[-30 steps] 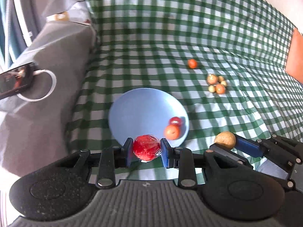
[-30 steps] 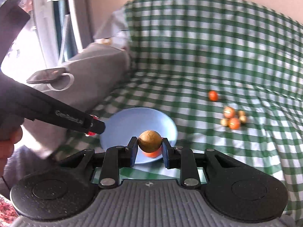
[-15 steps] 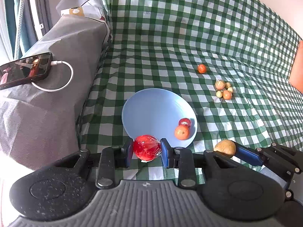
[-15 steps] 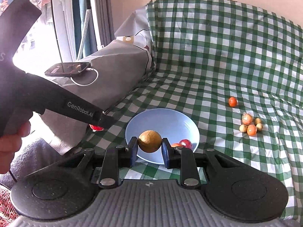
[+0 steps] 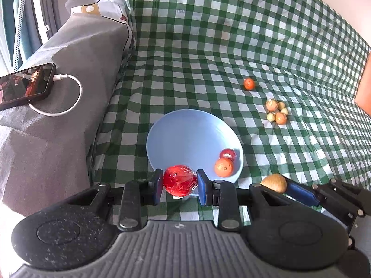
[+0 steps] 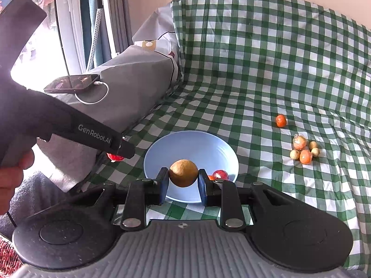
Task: Organize fruits
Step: 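Open both grippers to release the plum and yellow fruit onto the plate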
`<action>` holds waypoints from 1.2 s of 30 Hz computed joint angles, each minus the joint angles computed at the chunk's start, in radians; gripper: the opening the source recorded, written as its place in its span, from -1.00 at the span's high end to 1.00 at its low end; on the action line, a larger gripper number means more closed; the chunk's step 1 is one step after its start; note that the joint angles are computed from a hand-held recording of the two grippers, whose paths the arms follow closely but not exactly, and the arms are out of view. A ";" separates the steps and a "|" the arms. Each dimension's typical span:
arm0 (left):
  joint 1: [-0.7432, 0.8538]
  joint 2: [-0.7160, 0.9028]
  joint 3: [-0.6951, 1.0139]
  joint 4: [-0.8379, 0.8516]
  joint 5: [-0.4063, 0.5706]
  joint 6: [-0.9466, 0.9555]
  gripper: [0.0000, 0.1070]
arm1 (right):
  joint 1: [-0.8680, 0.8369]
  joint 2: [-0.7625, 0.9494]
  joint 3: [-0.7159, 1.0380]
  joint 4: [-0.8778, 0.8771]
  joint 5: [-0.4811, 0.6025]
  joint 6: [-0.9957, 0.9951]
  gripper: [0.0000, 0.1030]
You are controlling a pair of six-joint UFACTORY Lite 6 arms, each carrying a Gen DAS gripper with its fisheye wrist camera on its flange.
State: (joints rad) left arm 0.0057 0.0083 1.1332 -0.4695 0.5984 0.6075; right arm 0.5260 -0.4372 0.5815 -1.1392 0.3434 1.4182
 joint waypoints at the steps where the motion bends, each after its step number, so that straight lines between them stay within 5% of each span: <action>1: 0.000 0.017 0.015 0.000 -0.004 -0.001 0.36 | -0.004 0.015 0.007 -0.015 -0.007 0.012 0.45; 27: -0.109 0.571 0.444 0.200 -0.089 -0.207 0.36 | -0.259 0.596 0.301 -0.770 -0.233 0.634 0.45; 36: -0.125 0.664 0.514 0.286 -0.109 -0.265 0.34 | -0.273 0.721 0.399 -0.734 -0.258 0.582 0.45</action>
State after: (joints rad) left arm -0.1189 0.6723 1.6477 -0.1840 0.4890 0.3425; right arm 0.2526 0.2841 0.9809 -1.8729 0.0854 2.0004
